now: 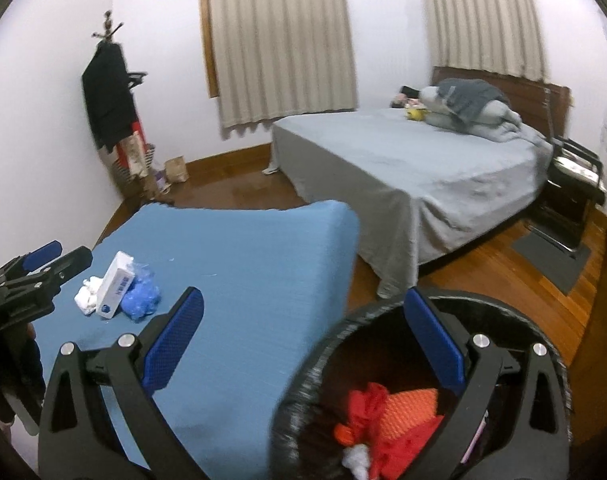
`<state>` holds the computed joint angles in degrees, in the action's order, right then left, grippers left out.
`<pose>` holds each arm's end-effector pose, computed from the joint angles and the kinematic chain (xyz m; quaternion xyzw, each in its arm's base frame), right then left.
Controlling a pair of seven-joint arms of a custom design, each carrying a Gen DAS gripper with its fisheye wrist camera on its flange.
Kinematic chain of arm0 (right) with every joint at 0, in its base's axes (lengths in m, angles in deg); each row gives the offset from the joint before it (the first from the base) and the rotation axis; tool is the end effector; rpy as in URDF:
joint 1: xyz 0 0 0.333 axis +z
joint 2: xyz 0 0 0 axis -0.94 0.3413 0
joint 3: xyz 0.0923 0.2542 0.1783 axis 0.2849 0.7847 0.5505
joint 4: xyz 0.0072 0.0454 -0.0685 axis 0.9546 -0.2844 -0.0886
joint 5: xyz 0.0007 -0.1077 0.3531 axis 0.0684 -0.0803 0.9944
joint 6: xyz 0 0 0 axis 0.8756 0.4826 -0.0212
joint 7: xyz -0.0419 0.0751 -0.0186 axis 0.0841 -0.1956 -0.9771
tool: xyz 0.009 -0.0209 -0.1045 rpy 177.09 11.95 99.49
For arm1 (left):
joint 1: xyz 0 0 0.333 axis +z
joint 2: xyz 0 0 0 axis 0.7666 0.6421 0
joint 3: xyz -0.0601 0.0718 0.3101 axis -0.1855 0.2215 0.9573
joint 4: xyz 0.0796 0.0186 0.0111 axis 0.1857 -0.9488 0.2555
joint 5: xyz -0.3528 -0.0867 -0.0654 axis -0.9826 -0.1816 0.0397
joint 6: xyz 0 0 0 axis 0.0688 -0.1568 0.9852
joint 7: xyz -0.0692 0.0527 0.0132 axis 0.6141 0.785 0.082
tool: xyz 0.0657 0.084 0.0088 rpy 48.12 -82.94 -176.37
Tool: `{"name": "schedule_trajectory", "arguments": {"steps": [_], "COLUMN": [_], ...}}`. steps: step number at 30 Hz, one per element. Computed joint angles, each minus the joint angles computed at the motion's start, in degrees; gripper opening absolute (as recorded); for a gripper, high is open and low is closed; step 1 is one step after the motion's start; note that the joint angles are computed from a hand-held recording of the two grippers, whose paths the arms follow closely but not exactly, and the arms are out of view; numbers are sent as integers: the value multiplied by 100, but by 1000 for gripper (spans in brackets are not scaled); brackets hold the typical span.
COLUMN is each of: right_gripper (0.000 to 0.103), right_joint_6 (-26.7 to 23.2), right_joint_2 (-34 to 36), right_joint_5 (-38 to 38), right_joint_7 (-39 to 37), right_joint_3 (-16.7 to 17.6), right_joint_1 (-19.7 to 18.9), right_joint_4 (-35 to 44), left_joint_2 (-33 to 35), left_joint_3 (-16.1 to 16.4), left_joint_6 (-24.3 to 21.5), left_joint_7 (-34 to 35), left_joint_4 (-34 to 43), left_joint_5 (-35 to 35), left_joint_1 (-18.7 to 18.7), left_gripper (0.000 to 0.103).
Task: Collect trash
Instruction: 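Return the left gripper to the mat and grasp the white tissue box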
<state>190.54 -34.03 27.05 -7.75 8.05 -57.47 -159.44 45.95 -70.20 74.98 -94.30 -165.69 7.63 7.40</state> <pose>0.6283 0.2138 0.4339 -0.7703 0.4200 -0.1915 0.4399 0.4972 -0.4937 0.4276 -0.7190 0.4733 -0.3032 0.4087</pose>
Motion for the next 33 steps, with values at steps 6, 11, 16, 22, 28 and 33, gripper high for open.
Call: {"name": "schedule_trajectory", "arguments": {"steps": [6,11,16,22,28,33], "right_gripper": [97,97,98,98,97,97], "right_joint_6": [-62,-120,-153,-276,-350,-344], "right_joint_2": [363,653,861,1111,1295,1357], "right_joint_5": [-838,-1537,-2037,-2584,-2963,-3120], "right_joint_7": [656,1267,1666,2133,2469,2655], "right_joint_3": [-69,-100,-64,-132,-173,-174], "right_joint_1": [340,516,551,647,689,684], "right_joint_4": [280,509,639,813,949,1004], "left_joint_2": [-387,-504,-537,-527,-478,-432], "left_joint_3": [-88,-206,-271,-279,-220,-173], "left_joint_6": [-164,-10,358,923,1310,1549], "left_joint_7": [-381,-610,-850,-1139,-1211,-1235], "left_joint_4": [-841,-1329,-1707,-2014,-2040,-1946], "left_joint_5": [-206,-435,-636,-700,-658,-462], "left_joint_1": [275,605,858,1071,1153,1132], "left_gripper": [94,85,72,66,56,51]}}
